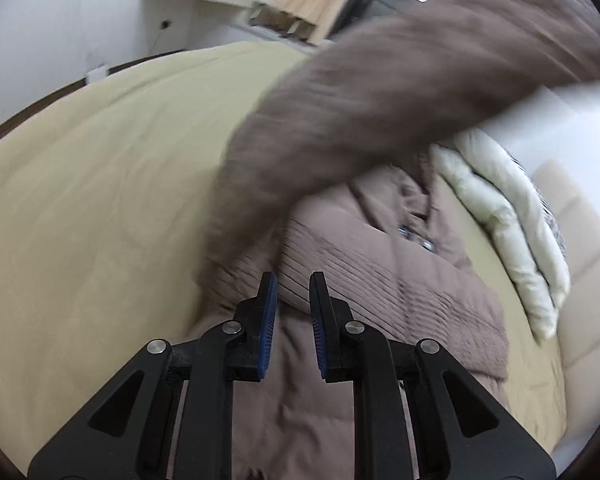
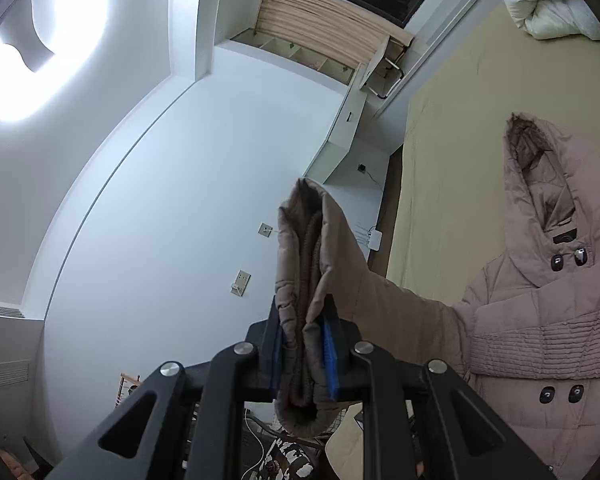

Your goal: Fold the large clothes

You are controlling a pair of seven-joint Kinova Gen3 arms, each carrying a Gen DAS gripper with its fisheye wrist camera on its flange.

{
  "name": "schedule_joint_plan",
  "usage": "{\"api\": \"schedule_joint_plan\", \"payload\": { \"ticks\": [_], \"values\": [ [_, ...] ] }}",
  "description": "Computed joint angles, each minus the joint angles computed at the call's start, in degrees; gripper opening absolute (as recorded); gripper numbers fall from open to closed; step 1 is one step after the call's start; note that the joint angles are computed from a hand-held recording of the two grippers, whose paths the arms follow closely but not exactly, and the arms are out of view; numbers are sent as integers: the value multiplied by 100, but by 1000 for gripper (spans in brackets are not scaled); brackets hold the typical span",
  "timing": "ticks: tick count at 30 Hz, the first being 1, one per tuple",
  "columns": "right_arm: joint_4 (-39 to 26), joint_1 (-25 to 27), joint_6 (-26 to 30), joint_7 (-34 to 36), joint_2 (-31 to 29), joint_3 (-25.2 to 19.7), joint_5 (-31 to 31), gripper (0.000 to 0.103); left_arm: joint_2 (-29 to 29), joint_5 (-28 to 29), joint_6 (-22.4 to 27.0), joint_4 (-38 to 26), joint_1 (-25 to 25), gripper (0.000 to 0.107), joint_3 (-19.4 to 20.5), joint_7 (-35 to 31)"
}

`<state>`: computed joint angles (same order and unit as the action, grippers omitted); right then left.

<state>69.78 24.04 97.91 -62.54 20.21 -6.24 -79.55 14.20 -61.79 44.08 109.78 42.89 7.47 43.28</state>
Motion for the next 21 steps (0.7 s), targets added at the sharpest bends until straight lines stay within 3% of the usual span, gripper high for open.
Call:
{"api": "schedule_joint_plan", "payload": {
  "ticks": [3, 6, 11, 17, 19, 21],
  "values": [
    [44, 242, -46, 31, 184, 110, -30, 19, 132, 483, -292, -44, -564, 16, 113, -686],
    [70, 467, -226, 109, 425, 220, 179, 19, 390, 621, -108, -195, -963, 16, 506, -1385],
    [470, 795, -841, 287, 1063, 368, 767, 19, 584, 1155, -191, -388, -346, 16, -356, -2030],
    [616, 850, -1742, 27, 1964, 565, 1763, 19, 551, 1416, 101, -631, -190, 16, -369, -2955],
    [730, 1029, -1894, 101, 2186, 456, 1767, 19, 353, 1494, 139, -476, -189, 16, -159, -3118],
    [750, 1218, -1933, 221, 2295, 273, 1734, 19, 218, 1420, 324, -454, 198, 16, -186, -2907]
  ]
}}
